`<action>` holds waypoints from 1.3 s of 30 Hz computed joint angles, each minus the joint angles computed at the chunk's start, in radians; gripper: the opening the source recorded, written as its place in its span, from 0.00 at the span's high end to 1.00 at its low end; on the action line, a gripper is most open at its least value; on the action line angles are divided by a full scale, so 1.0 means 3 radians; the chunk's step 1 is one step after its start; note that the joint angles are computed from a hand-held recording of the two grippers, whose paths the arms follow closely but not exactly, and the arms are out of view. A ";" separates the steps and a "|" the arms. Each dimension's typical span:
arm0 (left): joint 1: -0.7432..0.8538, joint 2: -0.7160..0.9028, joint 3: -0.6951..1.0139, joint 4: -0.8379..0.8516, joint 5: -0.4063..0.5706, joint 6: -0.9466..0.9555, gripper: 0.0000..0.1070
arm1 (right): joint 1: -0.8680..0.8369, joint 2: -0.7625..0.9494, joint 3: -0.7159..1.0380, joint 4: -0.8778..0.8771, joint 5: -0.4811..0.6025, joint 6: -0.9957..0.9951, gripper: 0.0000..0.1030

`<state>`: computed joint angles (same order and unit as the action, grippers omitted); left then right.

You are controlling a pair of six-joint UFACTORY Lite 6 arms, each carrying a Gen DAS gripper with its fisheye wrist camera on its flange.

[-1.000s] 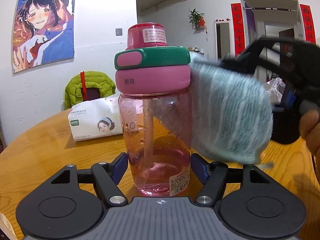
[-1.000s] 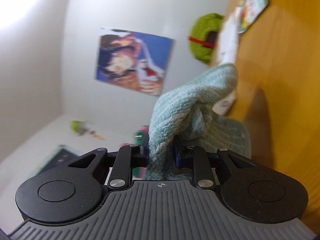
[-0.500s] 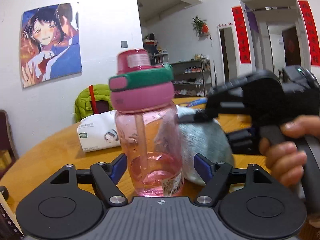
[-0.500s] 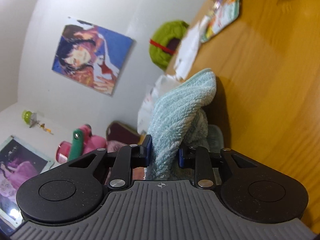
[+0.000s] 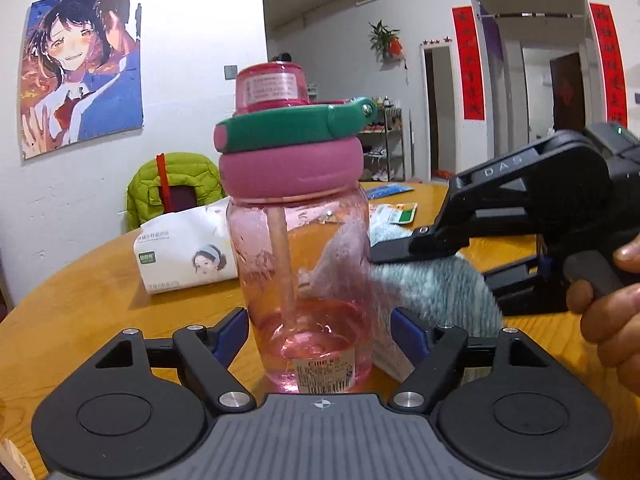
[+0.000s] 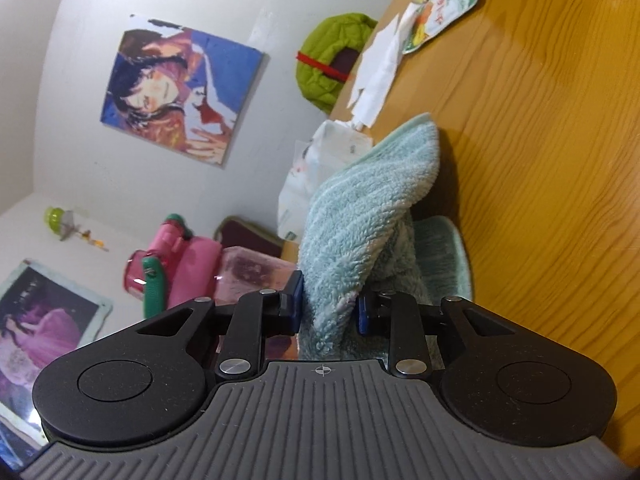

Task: Clean container
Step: 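Keep wiping the bottle side with the towel in the right tool, then rub the towel up the bottle side toward the lid with the right tool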

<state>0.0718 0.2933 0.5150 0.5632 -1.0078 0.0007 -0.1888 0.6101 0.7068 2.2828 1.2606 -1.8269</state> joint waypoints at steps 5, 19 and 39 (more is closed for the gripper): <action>0.0061 0.0024 0.0022 0.0109 -0.0033 -0.0078 0.32 | -0.0212 0.0178 -0.0156 -0.0096 0.1116 -0.0291 0.80; 0.0023 0.0044 0.0019 0.0032 -0.0044 0.0004 0.32 | -0.0043 0.0558 0.0213 -0.0051 0.0984 0.0206 0.77; -0.0234 -0.0234 -0.0414 -0.0458 -0.0296 0.0387 0.26 | 0.0121 0.0455 0.0470 0.0297 0.0416 0.0040 0.71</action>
